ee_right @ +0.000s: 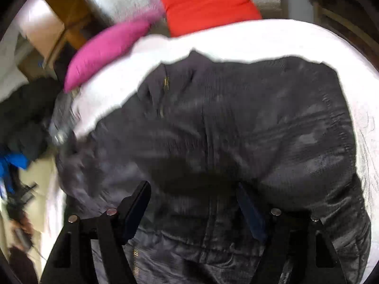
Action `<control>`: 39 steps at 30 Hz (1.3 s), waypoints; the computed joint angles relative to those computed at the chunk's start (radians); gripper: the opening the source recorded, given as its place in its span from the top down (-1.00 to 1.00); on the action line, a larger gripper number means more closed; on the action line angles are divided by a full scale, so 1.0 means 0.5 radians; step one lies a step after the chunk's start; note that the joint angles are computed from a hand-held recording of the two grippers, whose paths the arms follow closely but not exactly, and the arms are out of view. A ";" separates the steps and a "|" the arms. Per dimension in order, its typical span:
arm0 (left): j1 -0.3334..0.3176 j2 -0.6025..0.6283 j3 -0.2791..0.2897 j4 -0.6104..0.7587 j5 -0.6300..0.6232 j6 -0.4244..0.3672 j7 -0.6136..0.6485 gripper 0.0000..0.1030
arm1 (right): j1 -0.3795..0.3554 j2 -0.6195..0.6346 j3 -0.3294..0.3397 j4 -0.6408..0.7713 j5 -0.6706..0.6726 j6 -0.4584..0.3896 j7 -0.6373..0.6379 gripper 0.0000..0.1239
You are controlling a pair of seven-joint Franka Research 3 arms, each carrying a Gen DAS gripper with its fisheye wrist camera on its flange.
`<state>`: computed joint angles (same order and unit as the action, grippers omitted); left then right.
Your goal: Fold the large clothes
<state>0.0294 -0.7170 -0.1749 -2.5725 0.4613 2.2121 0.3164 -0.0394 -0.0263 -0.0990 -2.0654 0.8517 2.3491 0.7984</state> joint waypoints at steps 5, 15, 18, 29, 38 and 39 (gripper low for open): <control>0.169 0.225 0.140 -0.010 -0.003 0.359 -0.112 -0.51 | -0.013 -0.055 -0.031 -0.045 0.305 0.140 -0.226 -0.25; 0.388 0.761 0.201 0.167 0.045 0.789 -0.275 -0.46 | 0.005 -0.057 -0.027 -0.024 0.419 0.301 -0.288 -0.25; 0.384 0.851 0.243 0.195 0.010 0.894 -0.197 0.09 | 0.007 -0.037 -0.022 -0.024 0.390 0.321 -0.285 -0.25; 0.401 0.781 0.125 0.274 0.348 0.727 -0.280 0.92 | 0.005 -0.061 -0.026 -0.039 0.447 0.351 -0.307 -0.25; 0.157 0.448 -0.045 0.495 0.387 0.386 0.081 0.93 | -0.027 -0.122 -0.083 -0.039 0.579 0.232 -0.277 -0.25; 0.119 0.443 -0.086 0.557 0.398 0.350 0.118 0.93 | -0.035 -0.125 -0.092 -0.035 0.598 0.210 -0.267 -0.25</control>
<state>0.0891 -0.4954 -0.2181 -2.2939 0.6601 2.3871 0.3754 -0.0566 -0.0888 -0.1450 -2.0828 1.1505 2.4540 0.6648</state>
